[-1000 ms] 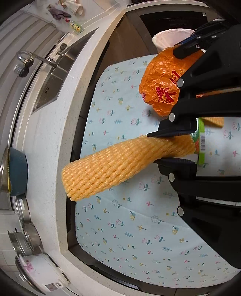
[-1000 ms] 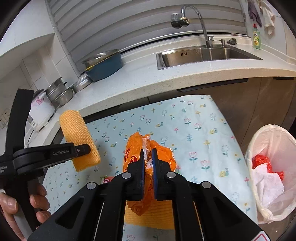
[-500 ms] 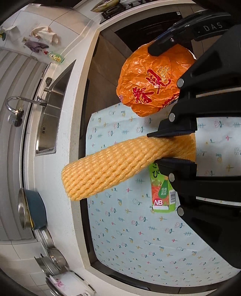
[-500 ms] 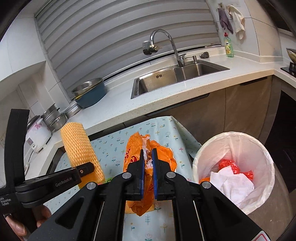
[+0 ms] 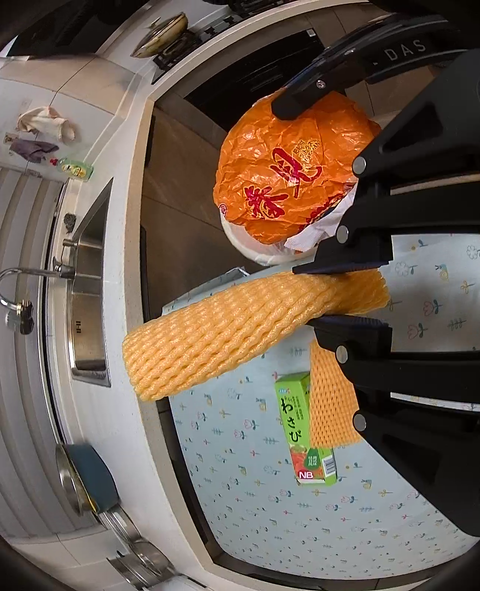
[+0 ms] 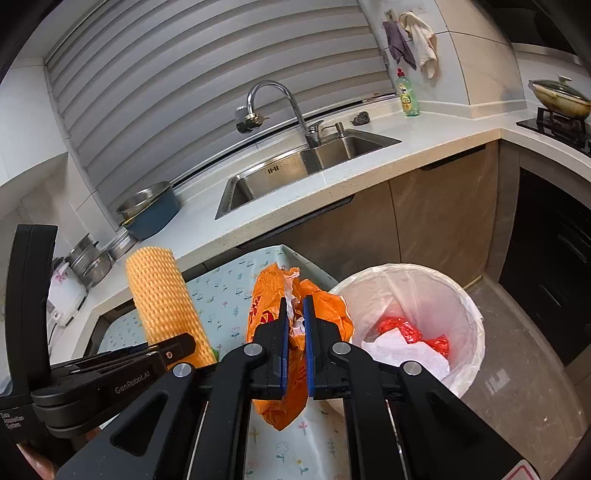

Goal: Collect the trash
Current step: 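Carry the foam net and orange bag over the bin and open both tools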

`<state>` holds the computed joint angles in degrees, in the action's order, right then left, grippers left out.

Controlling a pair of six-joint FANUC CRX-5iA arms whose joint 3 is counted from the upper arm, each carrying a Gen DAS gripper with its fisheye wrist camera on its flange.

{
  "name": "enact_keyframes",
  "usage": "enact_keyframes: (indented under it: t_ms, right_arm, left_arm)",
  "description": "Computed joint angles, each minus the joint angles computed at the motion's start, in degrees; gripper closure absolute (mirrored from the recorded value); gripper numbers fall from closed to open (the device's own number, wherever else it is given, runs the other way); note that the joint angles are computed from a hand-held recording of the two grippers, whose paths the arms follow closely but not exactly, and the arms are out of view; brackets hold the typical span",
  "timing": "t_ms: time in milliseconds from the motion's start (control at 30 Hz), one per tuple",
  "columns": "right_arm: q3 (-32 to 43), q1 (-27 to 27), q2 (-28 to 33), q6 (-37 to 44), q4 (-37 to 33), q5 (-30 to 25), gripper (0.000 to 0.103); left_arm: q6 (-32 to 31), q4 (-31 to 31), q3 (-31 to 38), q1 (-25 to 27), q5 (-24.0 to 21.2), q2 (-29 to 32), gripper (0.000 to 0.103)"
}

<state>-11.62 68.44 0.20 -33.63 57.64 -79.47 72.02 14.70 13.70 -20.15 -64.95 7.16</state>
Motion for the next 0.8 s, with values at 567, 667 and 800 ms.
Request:
enact_keyframes:
  t_ms: [567,667,800]
  right_arm:
    - [-8.21,2.81,-7.02,-7.11,-1.63,-6.57,0.096]
    - [-8.90,2.91,-7.44,-7.57,-2.03,-6.72,0.096]
    - [-9.89,3.35,-8.06,-8.77,-2.45,-7.18,0.096]
  left_arm:
    - [-3.01,-1.14,0.47,-6.21,-0.45,1.52,0.084]
    - [-4.17,-1.20,0.50,-6.92,-0.55,1.87,0.084]
    - [-5.19,-1.18,0.37,-7.78,-0.40,2.19,0.084]
